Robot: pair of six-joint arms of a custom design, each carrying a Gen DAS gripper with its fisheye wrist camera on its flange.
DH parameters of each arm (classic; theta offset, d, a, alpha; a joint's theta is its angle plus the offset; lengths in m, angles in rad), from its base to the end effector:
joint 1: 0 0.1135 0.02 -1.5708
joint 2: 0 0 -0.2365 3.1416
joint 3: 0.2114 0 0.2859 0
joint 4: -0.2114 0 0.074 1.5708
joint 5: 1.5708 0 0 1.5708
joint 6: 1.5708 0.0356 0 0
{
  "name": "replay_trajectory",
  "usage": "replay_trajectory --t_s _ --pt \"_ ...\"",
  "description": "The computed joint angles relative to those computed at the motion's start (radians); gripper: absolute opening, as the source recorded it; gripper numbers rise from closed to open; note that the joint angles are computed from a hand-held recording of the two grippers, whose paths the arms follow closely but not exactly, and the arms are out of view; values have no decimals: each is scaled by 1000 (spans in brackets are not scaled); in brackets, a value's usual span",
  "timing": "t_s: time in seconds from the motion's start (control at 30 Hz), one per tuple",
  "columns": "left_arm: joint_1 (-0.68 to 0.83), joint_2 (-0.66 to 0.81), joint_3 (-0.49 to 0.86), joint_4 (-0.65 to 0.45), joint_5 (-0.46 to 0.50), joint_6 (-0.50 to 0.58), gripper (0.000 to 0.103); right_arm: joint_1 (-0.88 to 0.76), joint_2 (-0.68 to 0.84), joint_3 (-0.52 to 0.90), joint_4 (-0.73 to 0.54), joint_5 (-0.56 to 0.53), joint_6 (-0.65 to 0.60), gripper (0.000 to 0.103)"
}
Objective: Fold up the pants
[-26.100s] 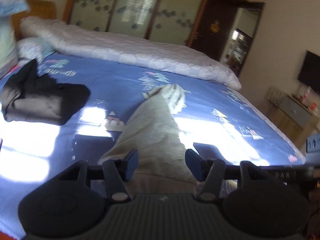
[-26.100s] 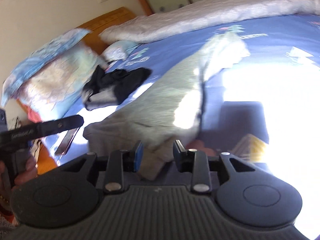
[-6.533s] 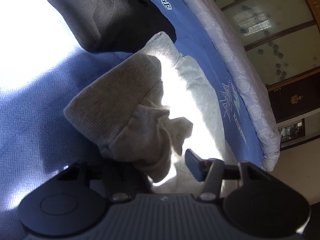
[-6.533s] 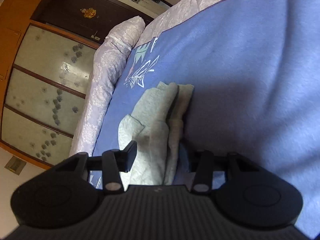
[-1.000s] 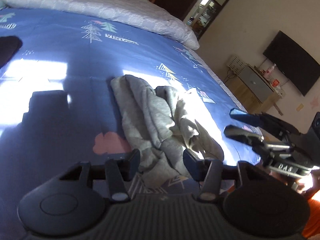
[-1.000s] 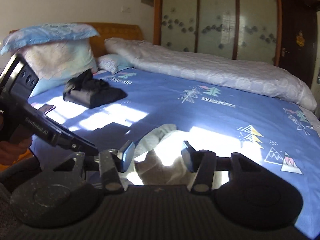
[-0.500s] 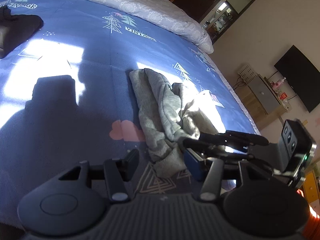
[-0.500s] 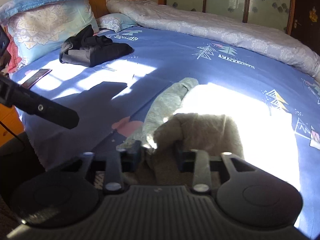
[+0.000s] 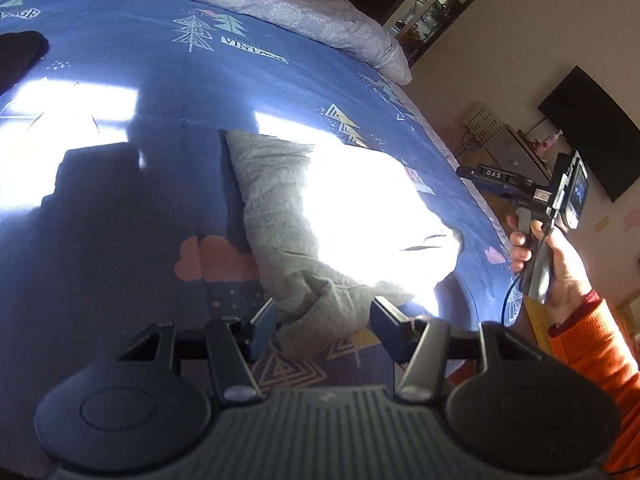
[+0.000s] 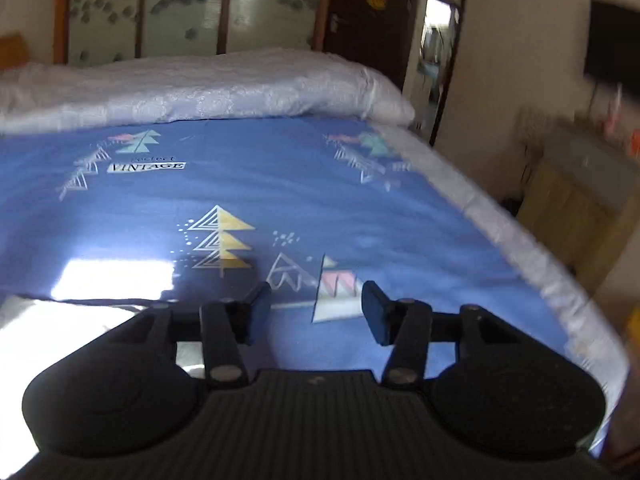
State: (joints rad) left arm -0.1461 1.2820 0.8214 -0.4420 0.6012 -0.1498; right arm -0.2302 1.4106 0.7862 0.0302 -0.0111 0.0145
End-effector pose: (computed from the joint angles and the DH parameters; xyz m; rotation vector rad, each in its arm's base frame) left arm 0.2877 -0.0627 0.1886 0.2574 2.4340 -0.8707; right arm 0.3262 -0.0760 0.1709 0.2582 2.1517 -0.1120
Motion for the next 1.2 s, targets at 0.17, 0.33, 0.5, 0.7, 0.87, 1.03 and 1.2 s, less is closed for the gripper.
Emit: replay_trajectory --t_s 0.17,0.33,0.5,0.7,0.87,1.03,1.2 --pt "-6 103 76 -15 -6 -12 57 -176 -159 -236 54 -369 195 53" --pt "-26 254 170 38 3 -140 77 -204 -181 -294 8 -506 226 71" --pt "-22 469 262 85 94 -323 77 -172 -17 -231 36 -571 394 79" --pt "-5 443 229 82 96 -296 16 -125 -4 -212 19 -589 565 30" --pt "147 254 176 30 191 -237 14 -158 -261 -275 -150 -742 605 29" --pt "291 107 96 -178 237 -49 15 -47 -508 -354 -359 -670 470 36" --pt "268 103 -23 -188 100 -27 22 247 -580 -401 -410 -121 305 77"
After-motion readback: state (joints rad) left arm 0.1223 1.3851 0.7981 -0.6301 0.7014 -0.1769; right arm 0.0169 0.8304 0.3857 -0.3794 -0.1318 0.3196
